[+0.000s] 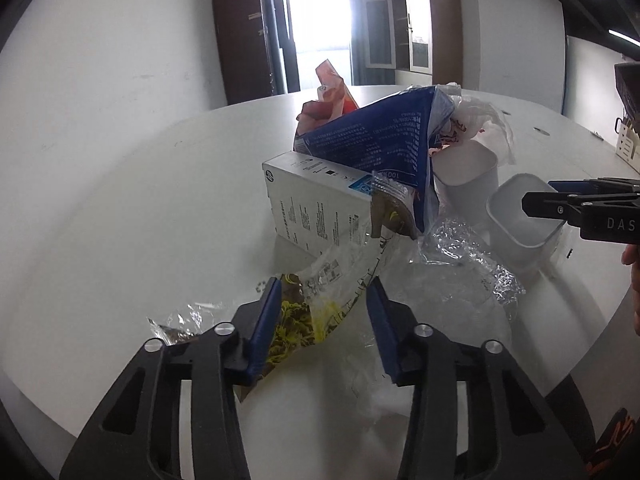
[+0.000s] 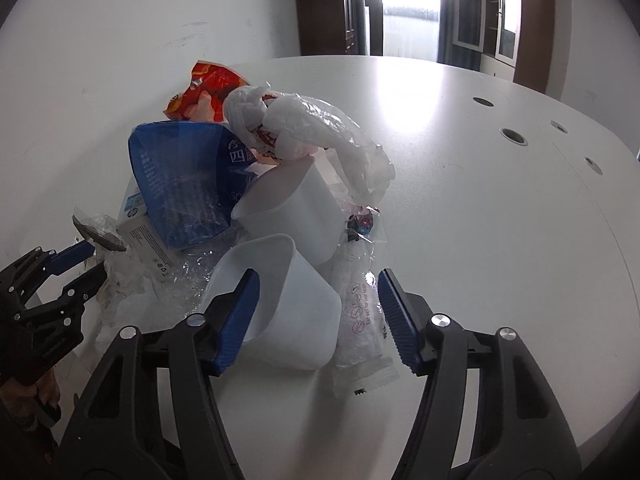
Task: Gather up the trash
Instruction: 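Grasp the yellow-green wrapper with the left gripper while the right grasps a white cup, then carry the wrapper and white cup down over the blue wastebasket with both grippers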
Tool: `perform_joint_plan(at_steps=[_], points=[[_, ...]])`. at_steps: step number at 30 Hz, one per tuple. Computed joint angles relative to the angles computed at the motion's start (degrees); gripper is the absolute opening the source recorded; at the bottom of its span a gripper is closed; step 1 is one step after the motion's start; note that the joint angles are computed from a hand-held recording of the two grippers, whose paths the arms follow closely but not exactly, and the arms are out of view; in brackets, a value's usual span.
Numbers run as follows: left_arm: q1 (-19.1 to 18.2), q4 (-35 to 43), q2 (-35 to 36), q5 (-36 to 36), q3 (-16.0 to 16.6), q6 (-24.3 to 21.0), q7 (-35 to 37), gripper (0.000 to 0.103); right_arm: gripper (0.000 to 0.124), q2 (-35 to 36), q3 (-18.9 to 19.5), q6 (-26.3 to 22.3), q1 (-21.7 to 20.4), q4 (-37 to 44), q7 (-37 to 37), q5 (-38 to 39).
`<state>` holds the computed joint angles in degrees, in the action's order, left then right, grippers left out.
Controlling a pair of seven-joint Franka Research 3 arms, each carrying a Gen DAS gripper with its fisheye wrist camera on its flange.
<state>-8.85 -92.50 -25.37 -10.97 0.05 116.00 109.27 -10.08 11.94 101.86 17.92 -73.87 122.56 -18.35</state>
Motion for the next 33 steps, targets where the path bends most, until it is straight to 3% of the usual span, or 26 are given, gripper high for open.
perform_joint_plan(at_steps=[2,3,4,5,8,17,25,33], points=[[0.2,-0.1,0.1,0.0,0.1,0.1,-0.3,0.024,0.037,-0.1,-0.3,0.3,0.1,-0.4,-0.6,0.8],[0.3,-0.1,0.2,0.0,0.3,0.1,-0.5,0.011,0.033,-0.3,-0.4,0.5,0.1,-0.7,-0.6,1.2],[0.5,-0.2,0.0,-0.1,0.3,0.5,-0.8,0.005,0.024,-0.7,-0.5,1.1,0.0,-1.4,-0.2,1.6],[0.7,-0.4,-0.2,-0.4,0.5,0.7,-1.2,0.004,0.015,-0.9,-0.5,1.5,-0.1,-1.7,0.1,1.6],[1.0,-1.2,-1.3,-1.0,0.9,2.8,-2.2,0.002,0.006,-1.9,-0.4,2.8,-0.6,-3.2,0.8,1.3],[-1.5,0.5,-5.4,-7.4,5.6,3.5,-3.4,0.001,0.002,-4.9,0.7,6.8,-2.1,-6.4,1.1,1.4],[-6.8,0.9,-10.9,-15.6,10.7,-1.1,-2.3,0.001,0.002,-10.4,3.0,10.2,-3.1,-9.7,0.6,1.8],[-10.7,-0.2,-15.8,-17.2,11.6,-4.9,-2.5,0.001,0.002,-17.5,7.9,9.2,-4.6,-14.0,-1.2,1.2]])
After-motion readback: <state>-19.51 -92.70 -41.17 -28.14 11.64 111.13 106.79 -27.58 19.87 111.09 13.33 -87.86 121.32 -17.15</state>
